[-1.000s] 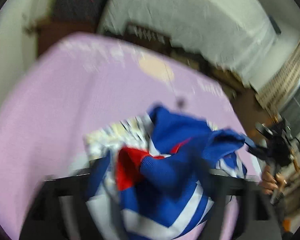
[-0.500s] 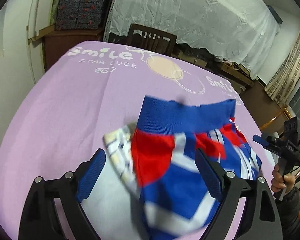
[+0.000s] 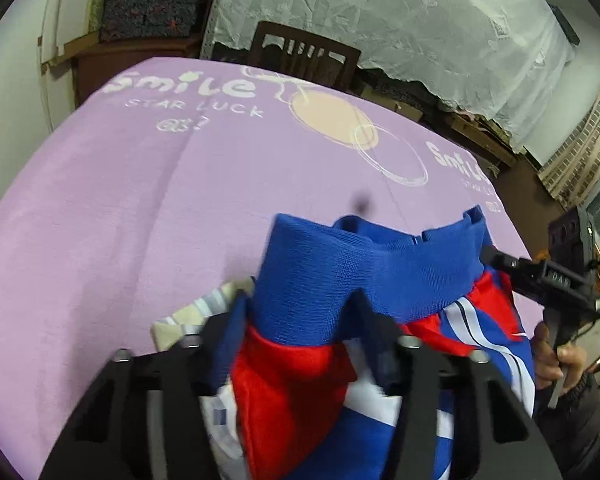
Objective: Fold large clothes
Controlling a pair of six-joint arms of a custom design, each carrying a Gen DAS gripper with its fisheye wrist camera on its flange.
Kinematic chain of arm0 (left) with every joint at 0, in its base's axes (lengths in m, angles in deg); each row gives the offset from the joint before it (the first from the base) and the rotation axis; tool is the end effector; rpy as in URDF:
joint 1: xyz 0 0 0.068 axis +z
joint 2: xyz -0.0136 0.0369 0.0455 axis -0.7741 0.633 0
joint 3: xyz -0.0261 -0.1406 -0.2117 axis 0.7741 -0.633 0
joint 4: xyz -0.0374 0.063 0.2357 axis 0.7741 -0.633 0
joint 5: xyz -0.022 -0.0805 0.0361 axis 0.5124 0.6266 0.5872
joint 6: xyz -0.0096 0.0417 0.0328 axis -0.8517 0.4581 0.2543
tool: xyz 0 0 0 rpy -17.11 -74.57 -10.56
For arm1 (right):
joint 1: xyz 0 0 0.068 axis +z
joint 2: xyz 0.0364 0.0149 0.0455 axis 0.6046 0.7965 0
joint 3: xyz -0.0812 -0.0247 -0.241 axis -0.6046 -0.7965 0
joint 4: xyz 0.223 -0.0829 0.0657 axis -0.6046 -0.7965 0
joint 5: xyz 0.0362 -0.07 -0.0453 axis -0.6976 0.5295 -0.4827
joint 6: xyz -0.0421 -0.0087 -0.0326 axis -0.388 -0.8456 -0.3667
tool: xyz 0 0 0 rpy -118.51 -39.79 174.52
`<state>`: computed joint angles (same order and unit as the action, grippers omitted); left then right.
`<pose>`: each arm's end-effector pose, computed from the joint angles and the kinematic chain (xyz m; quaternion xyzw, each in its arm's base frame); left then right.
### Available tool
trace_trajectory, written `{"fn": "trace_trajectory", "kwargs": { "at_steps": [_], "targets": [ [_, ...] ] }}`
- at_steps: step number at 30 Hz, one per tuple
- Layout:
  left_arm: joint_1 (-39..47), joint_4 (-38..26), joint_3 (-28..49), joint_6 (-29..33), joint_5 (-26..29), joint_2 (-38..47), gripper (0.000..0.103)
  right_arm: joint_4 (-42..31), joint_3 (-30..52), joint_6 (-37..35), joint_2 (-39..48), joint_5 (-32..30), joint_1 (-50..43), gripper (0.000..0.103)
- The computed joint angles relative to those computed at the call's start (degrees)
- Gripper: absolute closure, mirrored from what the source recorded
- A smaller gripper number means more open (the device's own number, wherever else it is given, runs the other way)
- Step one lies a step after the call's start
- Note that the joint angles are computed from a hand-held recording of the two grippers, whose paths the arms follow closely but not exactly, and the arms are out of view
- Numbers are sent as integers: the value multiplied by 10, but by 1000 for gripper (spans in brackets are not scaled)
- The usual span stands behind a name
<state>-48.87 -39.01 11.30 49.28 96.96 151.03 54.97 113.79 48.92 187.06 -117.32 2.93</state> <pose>0.2250 -0.0079 0.0788 0.0654 0.9251 -0.1987 0.3170 0.2183 -0.1147 0.0530 0.0258 0.8952 0.3370 0.2904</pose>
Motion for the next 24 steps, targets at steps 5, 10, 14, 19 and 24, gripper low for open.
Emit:
{"fn": "trace_trajectory", "kwargs": {
  "at_steps": [5,10,14,19,24],
  "targets": [
    [4,-28,-18,-16,-3,-72,78,32,-72,14,-96,-1,-24,90],
    [-18,-130,-19,-33,-39,-240,79,-56,-116,15,-305,-4,-37,91],
    [-45,-158,2,-40,-84,-271,78,-64,-122,67,-391,7,-28,91],
    [-65,-56,22,-58,-114,-98,77,76,-123,145,-274,56,12,91],
    [-45,26,59,-53,-97,80,71,204,-92,179,-68,100,40,91]
  ]
}}
